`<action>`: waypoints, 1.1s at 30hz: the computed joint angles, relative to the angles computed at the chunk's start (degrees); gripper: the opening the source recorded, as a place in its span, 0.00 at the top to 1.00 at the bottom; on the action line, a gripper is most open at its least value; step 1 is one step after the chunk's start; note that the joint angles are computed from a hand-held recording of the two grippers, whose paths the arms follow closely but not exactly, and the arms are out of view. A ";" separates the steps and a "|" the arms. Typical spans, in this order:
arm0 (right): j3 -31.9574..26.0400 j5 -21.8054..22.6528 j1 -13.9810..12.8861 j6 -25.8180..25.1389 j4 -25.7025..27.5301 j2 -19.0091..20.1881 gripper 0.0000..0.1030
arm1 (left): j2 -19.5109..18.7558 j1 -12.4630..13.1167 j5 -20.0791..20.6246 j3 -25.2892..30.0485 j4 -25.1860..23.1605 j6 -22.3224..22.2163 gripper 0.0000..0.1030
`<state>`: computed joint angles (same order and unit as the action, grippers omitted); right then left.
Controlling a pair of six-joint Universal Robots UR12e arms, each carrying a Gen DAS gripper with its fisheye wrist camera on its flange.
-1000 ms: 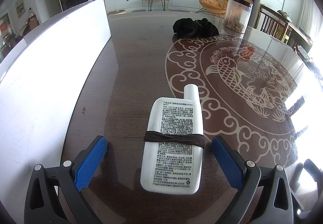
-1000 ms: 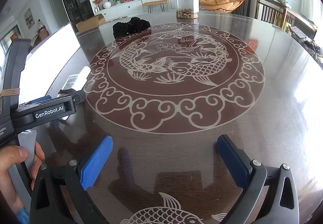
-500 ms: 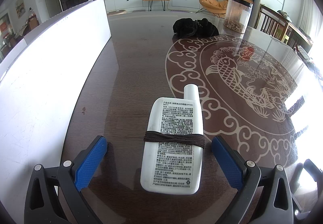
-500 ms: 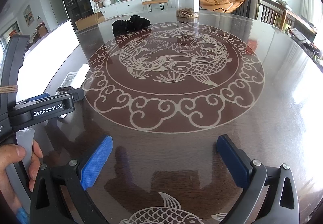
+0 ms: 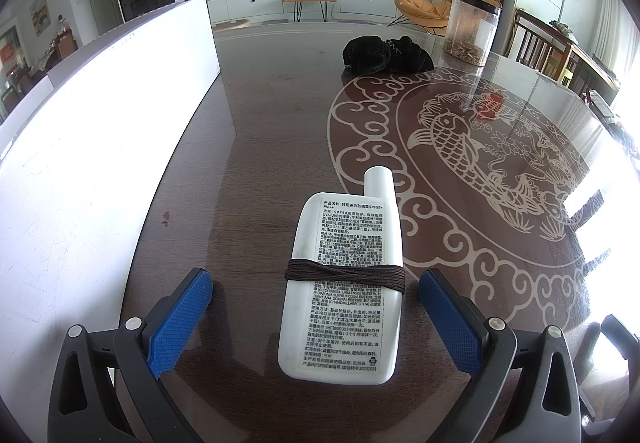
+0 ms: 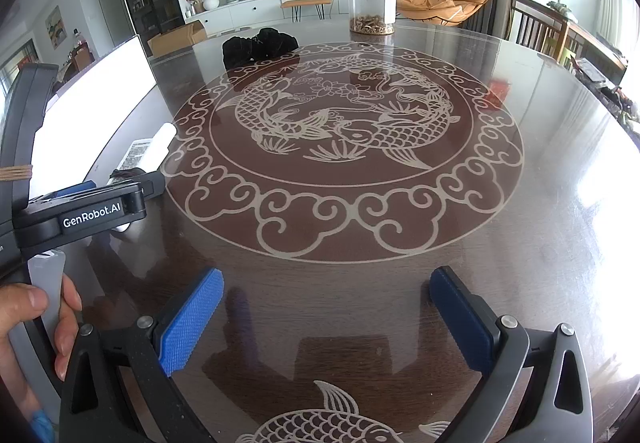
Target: Organize objects
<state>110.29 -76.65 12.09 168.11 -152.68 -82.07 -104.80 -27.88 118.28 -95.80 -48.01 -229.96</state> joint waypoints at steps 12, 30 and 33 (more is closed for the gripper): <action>0.04 -1.17 0.23 -0.64 0.10 -0.01 0.00 | 0.03 -0.02 0.00 -0.02 -0.02 -0.02 0.00; -0.22 -2.77 0.71 -1.38 0.43 0.14 0.00 | 0.03 -0.01 0.01 -0.02 -0.01 0.00 0.00; -0.10 -2.89 0.66 -1.56 0.44 0.05 0.00 | 0.04 -0.02 0.02 -0.04 0.00 -0.01 0.00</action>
<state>110.19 -79.54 12.75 166.54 -152.24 -82.03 -104.76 -27.90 118.29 -95.84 -48.02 -229.98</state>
